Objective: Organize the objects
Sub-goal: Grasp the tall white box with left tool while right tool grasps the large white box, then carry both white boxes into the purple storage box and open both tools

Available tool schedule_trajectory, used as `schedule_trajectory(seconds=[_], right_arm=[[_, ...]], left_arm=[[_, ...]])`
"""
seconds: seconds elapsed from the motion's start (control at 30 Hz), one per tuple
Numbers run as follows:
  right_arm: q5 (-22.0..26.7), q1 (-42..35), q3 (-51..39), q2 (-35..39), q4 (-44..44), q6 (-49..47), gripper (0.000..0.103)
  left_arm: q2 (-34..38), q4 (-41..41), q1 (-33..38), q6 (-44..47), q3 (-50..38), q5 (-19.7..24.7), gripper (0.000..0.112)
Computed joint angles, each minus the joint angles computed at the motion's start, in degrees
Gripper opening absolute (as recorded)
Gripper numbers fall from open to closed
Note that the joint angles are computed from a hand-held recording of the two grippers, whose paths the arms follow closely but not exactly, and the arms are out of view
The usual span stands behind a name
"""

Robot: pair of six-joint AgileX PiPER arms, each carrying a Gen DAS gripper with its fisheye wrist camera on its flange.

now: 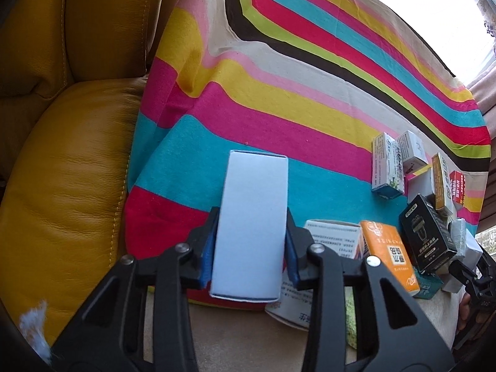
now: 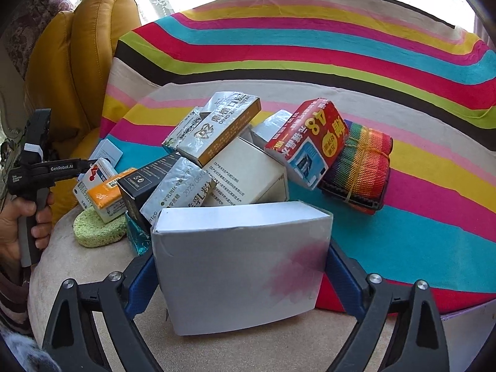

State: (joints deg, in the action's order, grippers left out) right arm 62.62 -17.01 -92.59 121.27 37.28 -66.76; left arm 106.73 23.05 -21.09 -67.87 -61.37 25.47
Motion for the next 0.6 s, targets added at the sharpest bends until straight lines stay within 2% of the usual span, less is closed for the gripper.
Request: schedule_trajectory(seconds=[0.13, 0.33, 0.5, 0.6], right_arm=[[-7.06, -0.06, 7.15, -4.56, 1.78, -3.01, 0.095], [-19.29, -1.32, 17.73, -11.99, 6.92, -7.70, 0.095], [-22.61, -4.16, 23.24, -16.27, 12.74, -13.15, 0.095], [-23.15, -6.33, 25.66, -18.16, 15.18, -14.82, 0.095]], left_arm=[[-1.60, 11.41, -3.01, -12.84, 1.06, 3.60, 0.041], [-5.79, 24.70, -10.06, -28.79, 2.89, 12.53, 0.041], [-8.97, 33.04, -17.97, -39.58, 4.32, 19.94, 0.041], [-9.54, 34.68, -23.82, -41.72, 2.74, 24.79, 0.041]])
